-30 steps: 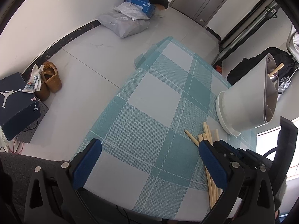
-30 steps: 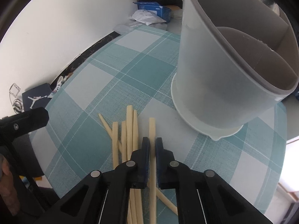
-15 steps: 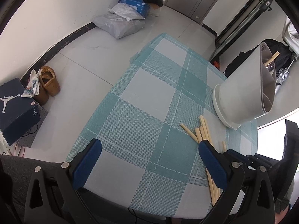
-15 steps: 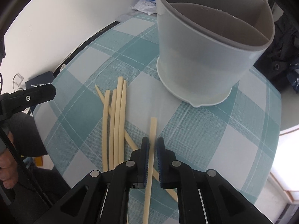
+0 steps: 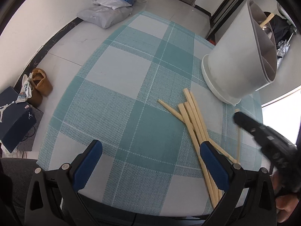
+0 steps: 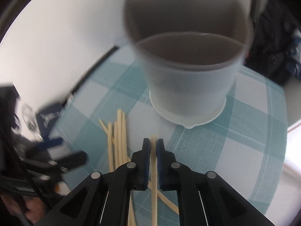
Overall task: Organize utensils
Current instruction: 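Lift the chopstick with the right tool while the left tool closes on another chopstick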
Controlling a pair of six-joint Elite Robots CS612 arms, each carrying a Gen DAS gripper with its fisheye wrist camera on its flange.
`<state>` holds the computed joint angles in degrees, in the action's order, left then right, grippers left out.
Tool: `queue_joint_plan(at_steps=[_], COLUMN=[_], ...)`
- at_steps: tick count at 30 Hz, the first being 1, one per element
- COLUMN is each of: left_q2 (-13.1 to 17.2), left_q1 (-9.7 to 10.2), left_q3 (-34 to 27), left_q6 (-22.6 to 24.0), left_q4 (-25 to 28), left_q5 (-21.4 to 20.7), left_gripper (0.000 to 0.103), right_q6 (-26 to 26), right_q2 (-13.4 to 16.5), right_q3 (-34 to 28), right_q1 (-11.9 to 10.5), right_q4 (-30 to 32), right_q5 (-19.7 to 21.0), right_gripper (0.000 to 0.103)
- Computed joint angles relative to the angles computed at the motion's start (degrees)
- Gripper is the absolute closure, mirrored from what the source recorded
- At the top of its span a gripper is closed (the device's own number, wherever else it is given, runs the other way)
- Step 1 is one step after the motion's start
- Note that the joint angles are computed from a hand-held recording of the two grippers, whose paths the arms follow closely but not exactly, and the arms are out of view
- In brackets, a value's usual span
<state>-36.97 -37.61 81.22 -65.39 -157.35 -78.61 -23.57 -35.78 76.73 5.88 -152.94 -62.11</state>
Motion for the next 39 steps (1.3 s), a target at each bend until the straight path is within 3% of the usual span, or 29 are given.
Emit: queue_joint_plan(at_steps=[6,11,16,19,24,30,33,39], left_q2=[0.84,1.72,1.73,2.19,1.73,1.08,1.25,1.59], left_q1=[-0.46,-0.53,-0.36,-0.41,-0.29,0.33,0.39,0.3], left_q3=[-2.39,-5.27,-5.75,-7.36,-6.14,-4.24,-5.01,-6.93], left_q6=[0.55,1.89,2.68,4.66,5.16,5.02,3.78,2.51], left_q4=[5.54,11.39,13.67,18.33,16.71,13.3,14.42,17.92], left_q5=[2.1,3.37,3.06,3.62,4.08,4.33,4.33,4.3], left_gripper=[0.001,0.001,0.001,0.001,0.005,0.021,0.029,0.064], right_q6=[9.38,16.59,20.52,21.5,21.98,21.13,20.96,20.98], right_q2=[-0.15,0.22,0.76,0.69,0.37,-0.38,-0.47,-0.55], right_q3=[1.49,1.06,0.55,0.76,1.65,2.76,2.8,2.93], right_q1=[-2.68,-4.66,-5.69,-5.88,-6.0,-5.93,-5.81,-5.7], right_q4=[-7.53,-9.33,-11.69,-13.81,-16.29,-17.31,-17.4,-19.6], right_q5=[8.71,14.47,17.09,17.95,18.42,18.41,18.51,18.24], right_gripper=[0.097,0.097,0.097,0.097,0.097,0.097,0.097,0.097])
